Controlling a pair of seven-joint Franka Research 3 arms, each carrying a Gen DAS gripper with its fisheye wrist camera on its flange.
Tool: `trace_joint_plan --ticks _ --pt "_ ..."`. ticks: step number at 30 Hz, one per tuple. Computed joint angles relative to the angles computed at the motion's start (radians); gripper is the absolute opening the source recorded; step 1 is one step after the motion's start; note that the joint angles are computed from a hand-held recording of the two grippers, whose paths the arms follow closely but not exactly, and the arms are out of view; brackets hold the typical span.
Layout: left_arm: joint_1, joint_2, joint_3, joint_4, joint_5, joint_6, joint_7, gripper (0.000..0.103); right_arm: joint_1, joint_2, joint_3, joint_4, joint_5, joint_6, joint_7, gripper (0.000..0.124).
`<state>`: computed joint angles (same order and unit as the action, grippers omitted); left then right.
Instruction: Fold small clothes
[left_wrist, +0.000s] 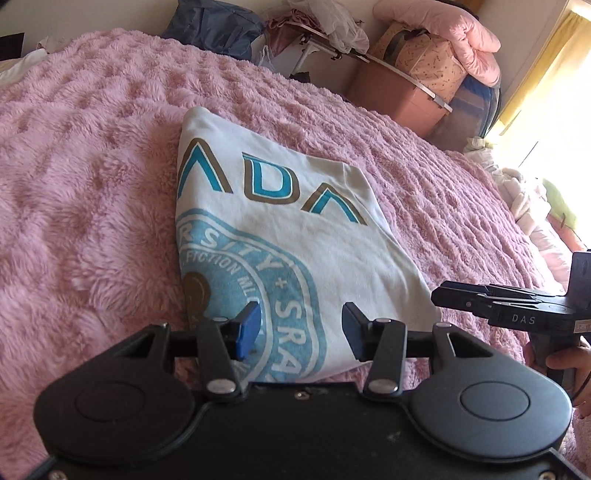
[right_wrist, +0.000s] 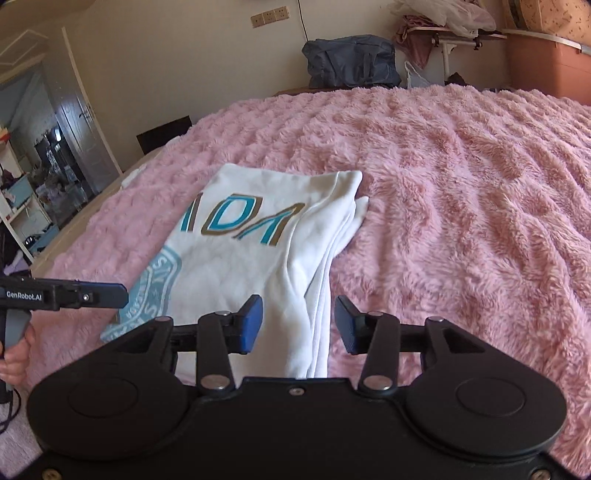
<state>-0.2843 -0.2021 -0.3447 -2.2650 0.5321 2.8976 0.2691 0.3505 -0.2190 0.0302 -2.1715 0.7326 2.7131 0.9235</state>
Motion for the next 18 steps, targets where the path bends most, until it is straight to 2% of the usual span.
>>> trace_joint_plan --ticks 3,4,5,7,9,11,13,15,17,18 --pt "-0.002 0.019 0.000 -0.011 -0.010 0.007 -0.019 0.051 -0.002 -0.018 0.004 -0.047 -0.001 -0.004 0.049 0.045" --pt "-0.007 0.026 0.005 -0.013 -0.021 0.007 -0.014 0.051 0.003 -0.015 -0.002 -0.052 0.018 -0.012 0.047 0.028" --pt "-0.007 0.028 0.005 -0.015 -0.024 0.007 -0.023 0.051 0.005 -0.011 -0.005 -0.056 0.029 -0.021 0.049 0.006" --pt "-0.017 0.028 0.013 -0.013 -0.046 0.006 -0.014 0.051 -0.001 -0.004 -0.002 -0.056 0.024 -0.037 0.077 0.005" --pt "-0.020 0.019 0.012 -0.008 -0.046 0.006 -0.008 0.051 -0.005 -0.016 0.009 -0.071 0.013 -0.010 0.107 0.005" --pt "-0.006 0.007 -0.002 -0.002 -0.010 0.008 -0.028 0.051 -0.004 -0.037 0.008 -0.079 0.011 0.012 0.118 0.004" --pt "0.013 0.003 -0.020 0.008 0.032 -0.015 -0.066 0.052 -0.003 -0.044 -0.002 -0.071 0.002 -0.006 0.115 0.004" --pt "-0.008 0.016 -0.002 0.011 -0.005 -0.040 -0.036 0.052 -0.012 -0.034 0.001 -0.064 -0.025 -0.031 0.148 0.004" --pt "-0.038 0.035 0.028 -0.006 -0.083 -0.027 0.024 0.052 -0.025 -0.017 0.011 -0.070 -0.066 -0.043 0.197 0.003" --pt "-0.037 0.042 0.025 -0.009 -0.077 -0.024 0.031 0.052 -0.023 -0.011 0.010 -0.077 -0.062 -0.039 0.201 0.003"
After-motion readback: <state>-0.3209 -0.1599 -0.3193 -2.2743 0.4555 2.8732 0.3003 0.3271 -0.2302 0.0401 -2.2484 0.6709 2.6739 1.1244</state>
